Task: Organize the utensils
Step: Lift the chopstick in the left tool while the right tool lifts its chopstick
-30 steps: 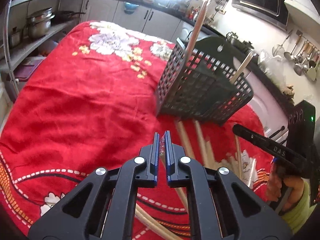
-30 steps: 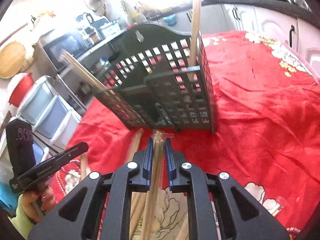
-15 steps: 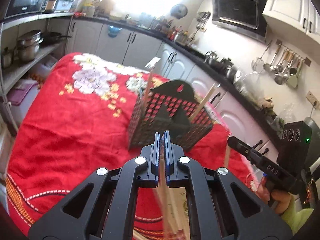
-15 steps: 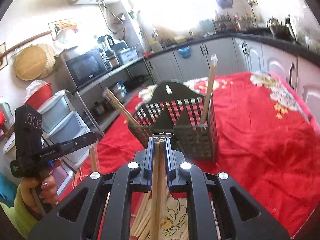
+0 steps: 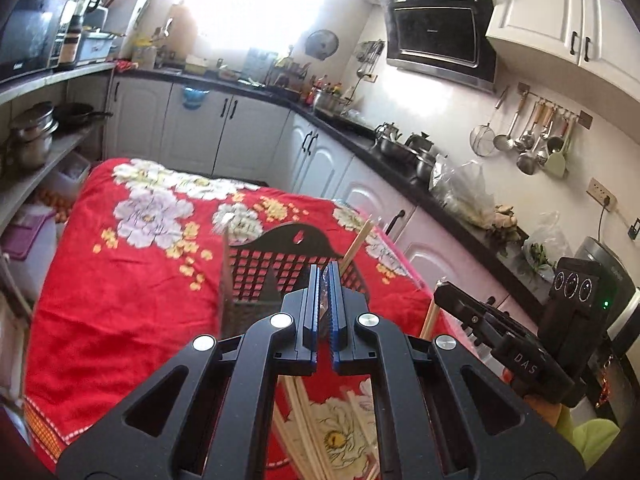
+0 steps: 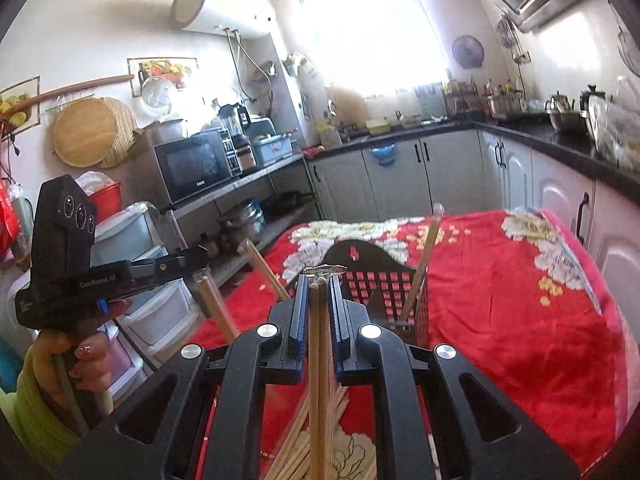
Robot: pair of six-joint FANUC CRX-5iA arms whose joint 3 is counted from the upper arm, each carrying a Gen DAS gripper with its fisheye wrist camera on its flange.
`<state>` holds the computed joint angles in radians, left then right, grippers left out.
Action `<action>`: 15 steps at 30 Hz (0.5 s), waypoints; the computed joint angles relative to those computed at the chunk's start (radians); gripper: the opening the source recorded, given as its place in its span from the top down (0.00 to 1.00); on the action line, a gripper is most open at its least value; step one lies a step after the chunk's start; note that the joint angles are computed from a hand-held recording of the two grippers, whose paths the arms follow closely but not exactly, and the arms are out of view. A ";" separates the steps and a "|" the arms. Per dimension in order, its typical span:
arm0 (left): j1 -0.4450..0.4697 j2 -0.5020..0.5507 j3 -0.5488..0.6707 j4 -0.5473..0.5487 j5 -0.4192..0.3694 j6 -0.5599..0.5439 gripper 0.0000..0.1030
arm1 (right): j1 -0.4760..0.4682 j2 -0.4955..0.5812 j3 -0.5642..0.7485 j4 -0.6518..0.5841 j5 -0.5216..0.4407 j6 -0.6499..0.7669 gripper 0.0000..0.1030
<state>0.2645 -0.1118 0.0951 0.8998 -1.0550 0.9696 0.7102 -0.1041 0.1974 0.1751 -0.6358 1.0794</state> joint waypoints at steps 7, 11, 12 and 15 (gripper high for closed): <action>-0.037 0.031 0.071 0.017 0.015 -0.003 0.99 | -0.013 0.011 0.028 0.033 0.037 0.001 0.90; -0.057 0.053 0.116 0.024 0.025 -0.004 0.99 | -0.025 0.025 0.054 0.038 0.051 0.004 0.90; -0.064 0.061 0.131 0.027 0.028 -0.001 0.99 | -0.027 0.026 0.055 0.044 0.057 -0.001 0.90; -0.079 0.075 0.159 0.023 0.040 -0.002 0.99 | -0.033 0.037 0.067 0.060 0.072 -0.014 0.90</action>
